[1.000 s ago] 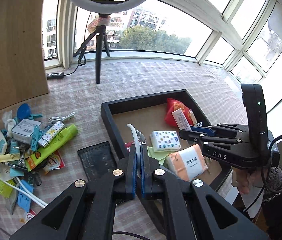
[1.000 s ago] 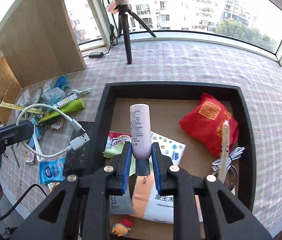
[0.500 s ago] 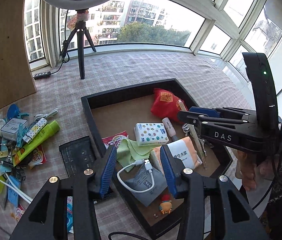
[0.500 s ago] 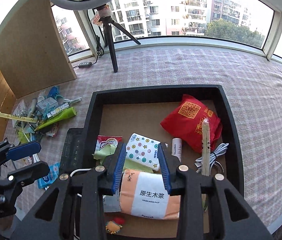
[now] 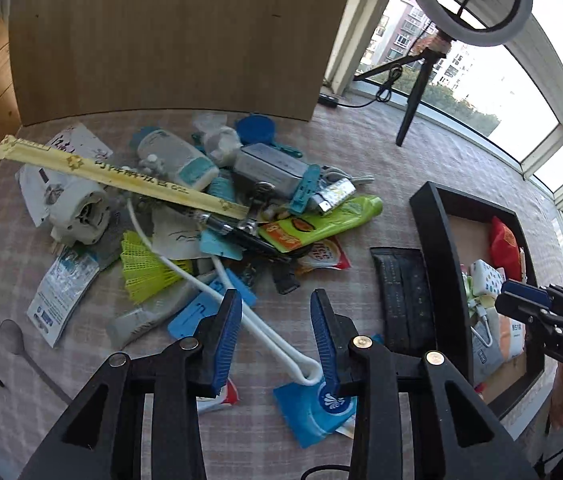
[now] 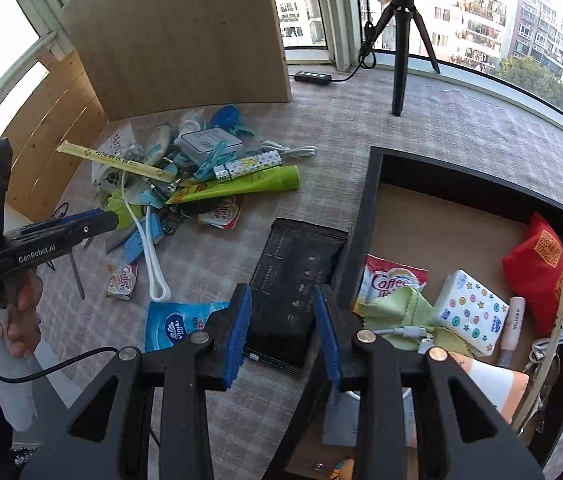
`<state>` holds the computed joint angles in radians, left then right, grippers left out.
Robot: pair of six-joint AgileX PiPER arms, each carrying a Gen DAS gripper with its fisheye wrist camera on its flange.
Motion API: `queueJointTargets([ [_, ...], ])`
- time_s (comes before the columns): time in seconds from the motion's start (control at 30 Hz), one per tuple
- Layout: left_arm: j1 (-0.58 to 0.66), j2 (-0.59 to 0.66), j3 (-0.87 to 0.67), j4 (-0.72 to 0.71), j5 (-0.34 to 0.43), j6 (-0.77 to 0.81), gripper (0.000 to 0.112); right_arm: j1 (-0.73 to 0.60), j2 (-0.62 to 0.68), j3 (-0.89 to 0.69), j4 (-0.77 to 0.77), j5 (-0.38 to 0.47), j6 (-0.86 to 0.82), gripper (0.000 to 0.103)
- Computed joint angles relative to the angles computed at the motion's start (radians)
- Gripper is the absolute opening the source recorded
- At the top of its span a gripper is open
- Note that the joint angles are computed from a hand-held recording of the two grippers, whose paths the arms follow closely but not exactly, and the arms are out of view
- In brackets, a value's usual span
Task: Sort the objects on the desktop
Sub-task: 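Grasp the yellow straw strip with the left gripper while the right gripper grasps the white hanger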
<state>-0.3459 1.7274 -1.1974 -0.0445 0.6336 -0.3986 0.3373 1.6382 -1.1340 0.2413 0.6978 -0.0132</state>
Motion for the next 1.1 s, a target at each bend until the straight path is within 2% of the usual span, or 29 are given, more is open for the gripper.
queueJointTargets([
  [0.17, 0.187, 0.025, 0.028, -0.092, -0.026, 0.099, 0.031, 0.143, 0.144, -0.134, 0.003, 0.017, 0.009, 0.033],
  [0.3, 0.263, 0.097, -0.026, -0.186, -0.010, 0.200, 0.031, 0.220, 0.267, -0.262, -0.005, 0.050, 0.019, 0.033],
  [0.53, 0.266, 0.224, -0.152, -0.171, 0.030, 0.202, 0.031, 0.285, 0.435, -0.443, -0.009, 0.103, 0.034, 0.033],
  [0.77, 0.254, 0.312, -0.243, -0.172, 0.062, 0.190, 0.031, 0.315, 0.522, -0.514, -0.036, 0.110, 0.060, 0.032],
  [0.83, 0.260, 0.333, -0.276, -0.181, 0.079, 0.187, 0.022, 0.318, 0.546, -0.542, -0.059, 0.119, 0.075, 0.025],
  [0.87, 0.267, 0.348, -0.294, -0.195, 0.089, 0.196, 0.018, 0.315, 0.562, -0.564, -0.066, 0.131, 0.080, 0.016],
  [0.9, 0.270, 0.362, -0.314, -0.201, 0.100, 0.196, 0.008, 0.308, 0.575, -0.583, -0.056, 0.140, 0.073, 0.016],
  [1.0, 0.257, 0.387, -0.356, -0.162, 0.110, 0.153, 0.006, 0.290, 0.601, -0.631, -0.039, 0.162, 0.065, 0.016],
  [1.1, 0.259, 0.369, -0.322, -0.170, 0.097, 0.171, 0.007, 0.279, 0.605, -0.641, 0.006, 0.194, 0.035, 0.016],
])
